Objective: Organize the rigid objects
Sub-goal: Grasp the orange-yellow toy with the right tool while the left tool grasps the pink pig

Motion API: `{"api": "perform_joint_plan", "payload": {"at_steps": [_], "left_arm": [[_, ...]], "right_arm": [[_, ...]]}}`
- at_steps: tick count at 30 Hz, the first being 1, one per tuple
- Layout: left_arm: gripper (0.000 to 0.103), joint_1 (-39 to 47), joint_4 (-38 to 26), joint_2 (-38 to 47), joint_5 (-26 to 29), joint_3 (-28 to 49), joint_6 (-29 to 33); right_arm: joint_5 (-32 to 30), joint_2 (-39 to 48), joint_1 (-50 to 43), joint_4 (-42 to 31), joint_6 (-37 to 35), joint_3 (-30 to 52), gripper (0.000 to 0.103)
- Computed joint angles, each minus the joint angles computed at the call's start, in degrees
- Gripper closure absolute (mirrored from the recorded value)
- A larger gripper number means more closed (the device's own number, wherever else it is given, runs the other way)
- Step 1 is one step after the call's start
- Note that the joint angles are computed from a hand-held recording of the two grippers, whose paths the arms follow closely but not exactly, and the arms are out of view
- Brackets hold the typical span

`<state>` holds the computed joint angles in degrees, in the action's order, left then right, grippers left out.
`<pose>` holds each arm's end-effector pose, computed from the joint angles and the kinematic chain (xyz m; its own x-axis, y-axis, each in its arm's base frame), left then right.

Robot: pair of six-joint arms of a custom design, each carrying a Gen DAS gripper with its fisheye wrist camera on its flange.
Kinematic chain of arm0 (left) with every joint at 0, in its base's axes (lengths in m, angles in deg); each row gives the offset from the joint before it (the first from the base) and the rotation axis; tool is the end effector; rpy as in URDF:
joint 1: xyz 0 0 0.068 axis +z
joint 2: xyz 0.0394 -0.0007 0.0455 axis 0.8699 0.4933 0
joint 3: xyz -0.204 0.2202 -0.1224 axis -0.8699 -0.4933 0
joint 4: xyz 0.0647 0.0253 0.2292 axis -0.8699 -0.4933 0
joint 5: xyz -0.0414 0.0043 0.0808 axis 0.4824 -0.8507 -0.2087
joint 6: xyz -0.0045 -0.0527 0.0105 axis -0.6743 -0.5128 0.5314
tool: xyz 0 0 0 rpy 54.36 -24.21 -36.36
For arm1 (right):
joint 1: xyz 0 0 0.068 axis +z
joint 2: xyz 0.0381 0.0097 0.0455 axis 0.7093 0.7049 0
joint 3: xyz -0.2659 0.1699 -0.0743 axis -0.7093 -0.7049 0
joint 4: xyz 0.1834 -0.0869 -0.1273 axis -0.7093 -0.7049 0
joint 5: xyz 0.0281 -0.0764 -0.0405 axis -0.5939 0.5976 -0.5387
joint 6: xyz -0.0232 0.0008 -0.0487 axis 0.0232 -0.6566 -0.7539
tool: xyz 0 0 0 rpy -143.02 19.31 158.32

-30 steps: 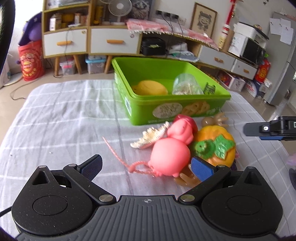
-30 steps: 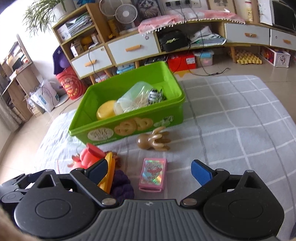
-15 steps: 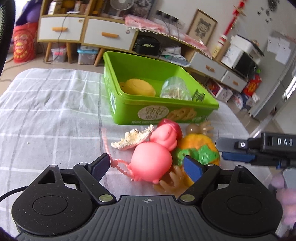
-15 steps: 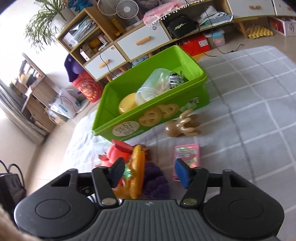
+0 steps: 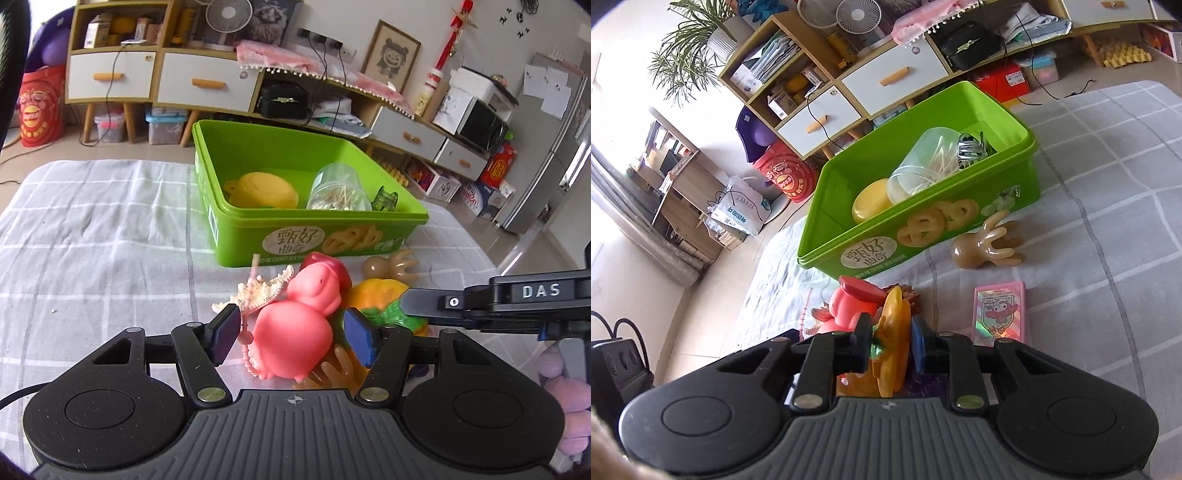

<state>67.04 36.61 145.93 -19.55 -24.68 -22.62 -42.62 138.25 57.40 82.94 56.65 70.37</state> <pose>0.2789 0.0104 0.0660 -0.6845 0.2018 -0.7006 0.5211 0.8075 -0.2766 0.2268 0.0592 0.0763 -0.7723 0.3505 -0.5298 0.0035 0.8363 0.5482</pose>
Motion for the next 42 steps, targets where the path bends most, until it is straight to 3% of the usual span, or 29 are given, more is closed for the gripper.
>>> {"api": "perform_joint_plan", "payload": {"at_steps": [7,14,19,24,34,42], "left_arm": [[0.038,-1.0,-1.4,-1.0,-3.5,0.8,-3.1],[0.04,0.3,-5.0,-4.8,0.6,1.0,-4.2],[0.042,-3.1,-7.5,-3.1,-4.6,2.1,-2.6],[0.039,-4.9,-7.7,0.9,-6.9,4.4,-5.5],[0.042,-6.6,-5.2,2.1,-9.5,3.9,-7.7],[0.043,-6.7,-7.2,0.9,-9.8,3.7,-8.8]], "right_arm": [[-2.0,-2.5,-3.5,-0.3,0.6,-1.7,0.096],[-7.0,-5.0,-10.7,-2.2,1.4,-2.3,0.096],[-8.5,-6.1,-13.7,-3.5,2.4,-2.5,0.096],[-9.7,-5.4,-16.0,-5.0,2.2,-2.1,0.096],[-12.1,-1.3,-15.7,-5.0,3.3,-0.6,0.091],[-7.5,-1.7,-11.9,-8.0,1.2,1.0,0.089]]}}
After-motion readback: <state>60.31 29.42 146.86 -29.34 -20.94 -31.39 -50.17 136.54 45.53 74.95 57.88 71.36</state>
